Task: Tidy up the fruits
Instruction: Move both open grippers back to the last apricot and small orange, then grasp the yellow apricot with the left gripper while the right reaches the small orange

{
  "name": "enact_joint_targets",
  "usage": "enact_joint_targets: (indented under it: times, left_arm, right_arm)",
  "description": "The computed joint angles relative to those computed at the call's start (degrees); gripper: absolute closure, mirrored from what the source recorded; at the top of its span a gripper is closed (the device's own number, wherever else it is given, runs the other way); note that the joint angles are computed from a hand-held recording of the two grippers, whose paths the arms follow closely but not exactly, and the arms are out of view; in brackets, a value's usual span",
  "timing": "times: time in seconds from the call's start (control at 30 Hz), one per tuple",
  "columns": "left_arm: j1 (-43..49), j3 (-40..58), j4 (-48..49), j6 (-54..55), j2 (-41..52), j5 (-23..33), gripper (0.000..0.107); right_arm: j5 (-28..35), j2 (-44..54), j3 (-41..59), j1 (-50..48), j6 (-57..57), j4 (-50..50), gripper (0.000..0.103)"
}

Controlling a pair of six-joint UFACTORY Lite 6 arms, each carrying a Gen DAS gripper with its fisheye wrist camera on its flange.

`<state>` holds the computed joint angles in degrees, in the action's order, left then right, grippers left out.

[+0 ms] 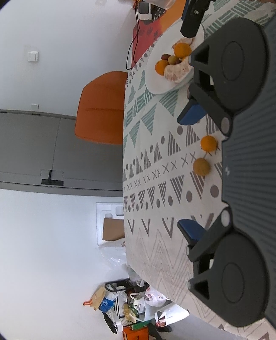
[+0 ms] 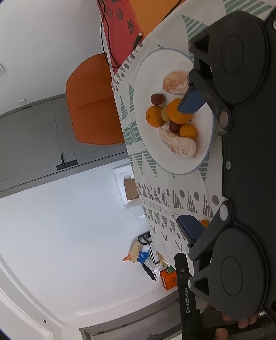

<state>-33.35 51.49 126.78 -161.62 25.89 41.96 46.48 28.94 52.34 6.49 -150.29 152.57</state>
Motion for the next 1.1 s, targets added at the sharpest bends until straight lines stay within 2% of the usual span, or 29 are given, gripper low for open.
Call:
enact_joint_targets:
  times: [0.23, 0.37, 0.5, 0.73, 0.8, 0.87, 0.97, 1.03, 1.07, 1.1]
  left_arm:
    - [1.5, -1.6, 5.5, -5.2, 1.5, 0.9, 0.013]
    - [3.3, -0.7, 8.9, -8.0, 3.3, 0.2, 0.017]
    - [4.8, 1.9, 10.9, -8.5, 5.8, -1.9, 0.032]
    - [6.8, 6.0, 14.7, -9.9, 9.6, -5.3, 0.046]
    - [7.5, 8.4, 13.4, -7.3, 11.0, -8.0, 0.056]
    - [8.5, 10.0, 14.2, -7.5, 12.1, -9.9, 0.059]
    - [9.5, 10.4, 18.5, -11.6, 12.8, -10.2, 0.06]
    - [9.6, 11.0, 20.0, -12.4, 13.4, -10.2, 0.065]
    - [9.9, 11.1, 22.1, -14.1, 13.6, -10.4, 0.072]
    - [10.3, 11.3, 24.7, -16.2, 13.8, -11.0, 0.085]
  right_arm:
    - [-1.7, 2.0, 2.7, 2.2, 0.4, -0.3, 0.0]
    - [-2.8, 3.1, 4.3, 3.5, 0.5, -0.5, 0.0]
    - [-4.2, 4.8, 6.7, 4.5, 1.6, -1.4, 0.0]
    - [-6.8, 8.2, 12.0, 6.0, 3.8, -3.5, 0.0]
    - [-7.6, 9.1, 13.6, 6.4, 5.0, -4.9, 0.0]
    - [-8.3, 10.1, 15.3, 6.9, 5.6, -5.7, 0.0]
    - [-9.0, 11.4, 17.4, 7.5, 6.5, -6.8, 0.0]
    - [-9.7, 12.3, 18.5, 8.0, 6.6, -6.8, 0.001]
    - [-10.4, 12.7, 19.2, 8.2, 6.9, -7.0, 0.001]
    - [-10.8, 12.9, 19.4, 8.6, 5.6, -5.8, 0.002]
